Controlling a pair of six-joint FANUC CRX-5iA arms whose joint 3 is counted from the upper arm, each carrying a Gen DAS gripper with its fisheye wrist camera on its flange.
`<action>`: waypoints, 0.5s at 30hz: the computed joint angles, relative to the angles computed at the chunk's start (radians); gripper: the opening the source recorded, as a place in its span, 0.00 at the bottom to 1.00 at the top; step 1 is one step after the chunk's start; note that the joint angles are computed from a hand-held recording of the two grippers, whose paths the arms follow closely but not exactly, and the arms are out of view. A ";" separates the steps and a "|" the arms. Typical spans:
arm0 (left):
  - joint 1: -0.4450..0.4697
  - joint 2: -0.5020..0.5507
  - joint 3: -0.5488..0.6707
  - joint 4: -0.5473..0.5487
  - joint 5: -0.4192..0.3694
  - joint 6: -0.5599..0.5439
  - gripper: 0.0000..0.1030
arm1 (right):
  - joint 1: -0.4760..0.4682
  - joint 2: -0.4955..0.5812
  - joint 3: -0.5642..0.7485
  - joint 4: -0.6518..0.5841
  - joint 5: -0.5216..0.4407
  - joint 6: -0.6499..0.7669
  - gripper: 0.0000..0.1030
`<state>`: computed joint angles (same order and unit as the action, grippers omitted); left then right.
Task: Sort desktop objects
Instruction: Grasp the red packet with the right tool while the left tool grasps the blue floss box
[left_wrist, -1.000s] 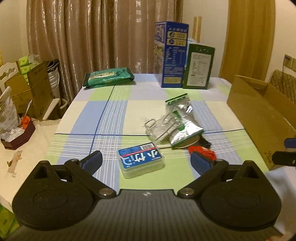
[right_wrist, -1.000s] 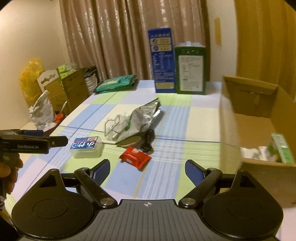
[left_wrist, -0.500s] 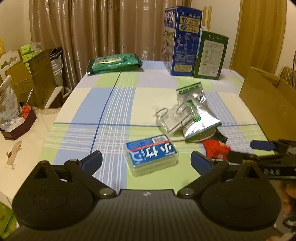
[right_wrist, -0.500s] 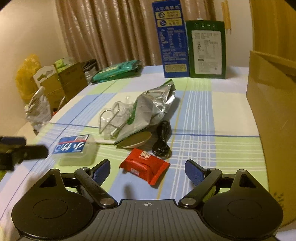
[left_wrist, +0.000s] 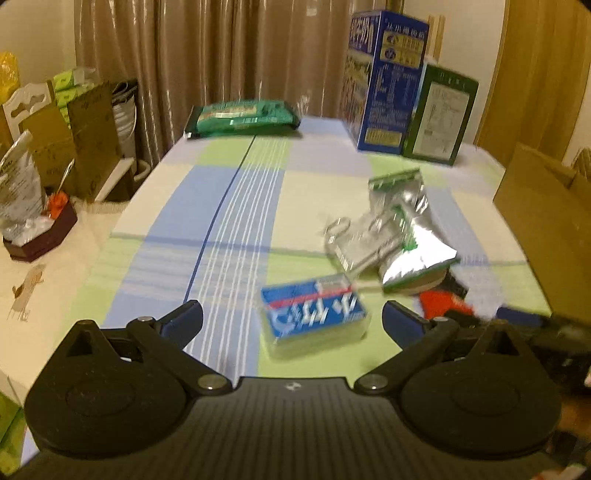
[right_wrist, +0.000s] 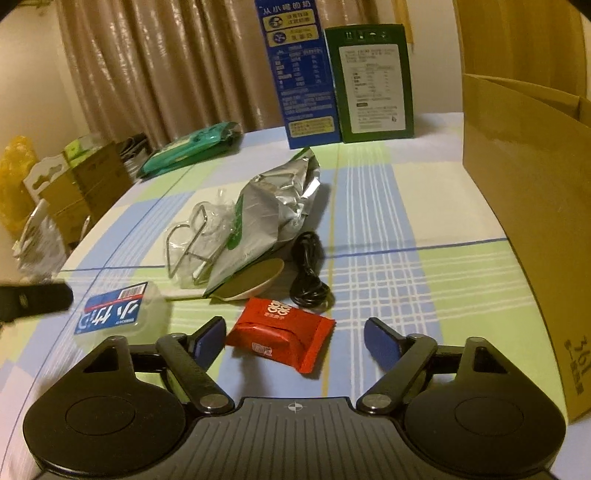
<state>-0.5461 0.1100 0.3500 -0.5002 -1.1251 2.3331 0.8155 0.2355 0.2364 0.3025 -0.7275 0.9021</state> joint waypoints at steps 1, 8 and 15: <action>0.000 0.003 0.007 -0.001 0.005 0.005 0.99 | 0.005 0.002 -0.005 0.023 0.000 -0.025 0.72; 0.015 0.039 0.044 0.037 0.024 -0.016 0.99 | 0.033 0.020 -0.018 0.118 -0.014 -0.111 0.71; 0.026 0.088 0.078 0.034 -0.027 -0.040 0.99 | 0.034 0.030 -0.039 0.177 0.015 -0.092 0.62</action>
